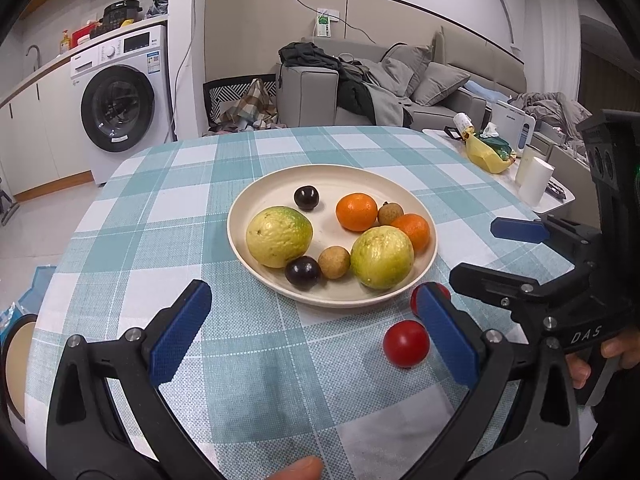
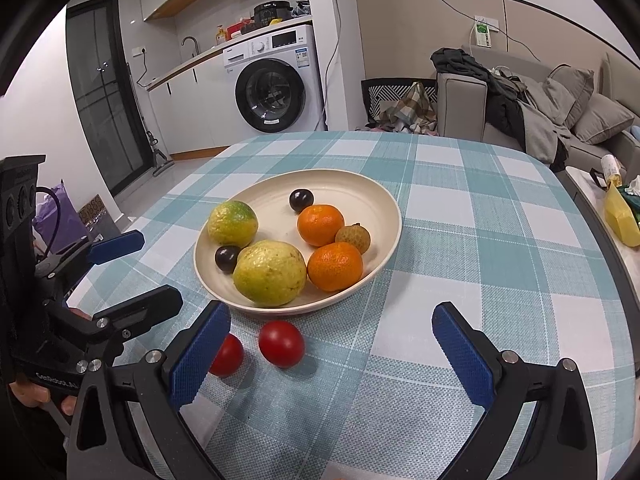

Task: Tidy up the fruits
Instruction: 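Withdraw both open tools from the plate, then move the right tool to a red tomato and close on it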

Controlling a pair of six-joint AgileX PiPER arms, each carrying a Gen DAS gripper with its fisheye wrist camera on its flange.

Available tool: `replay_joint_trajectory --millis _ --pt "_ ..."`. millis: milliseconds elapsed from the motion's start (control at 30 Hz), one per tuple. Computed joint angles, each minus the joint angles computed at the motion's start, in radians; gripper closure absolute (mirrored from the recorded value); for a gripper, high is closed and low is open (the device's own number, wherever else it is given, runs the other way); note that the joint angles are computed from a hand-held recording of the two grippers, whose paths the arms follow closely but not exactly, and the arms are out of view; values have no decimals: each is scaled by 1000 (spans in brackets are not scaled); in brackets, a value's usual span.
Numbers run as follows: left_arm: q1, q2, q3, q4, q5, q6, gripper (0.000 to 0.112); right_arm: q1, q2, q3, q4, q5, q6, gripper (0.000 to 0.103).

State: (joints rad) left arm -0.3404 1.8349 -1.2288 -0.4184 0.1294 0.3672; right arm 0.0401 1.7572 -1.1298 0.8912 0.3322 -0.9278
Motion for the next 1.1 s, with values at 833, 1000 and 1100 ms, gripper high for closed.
replay_joint_trajectory --millis 833,1000,1100 --pt "39 35 -23 -161 24 140 10 25 78 -66 -160 125 116 31" --pt "43 38 -30 -175 32 159 10 25 98 -84 -170 152 128 45" --pt "40 37 -30 -167 32 148 10 30 102 -88 -174 154 133 50"
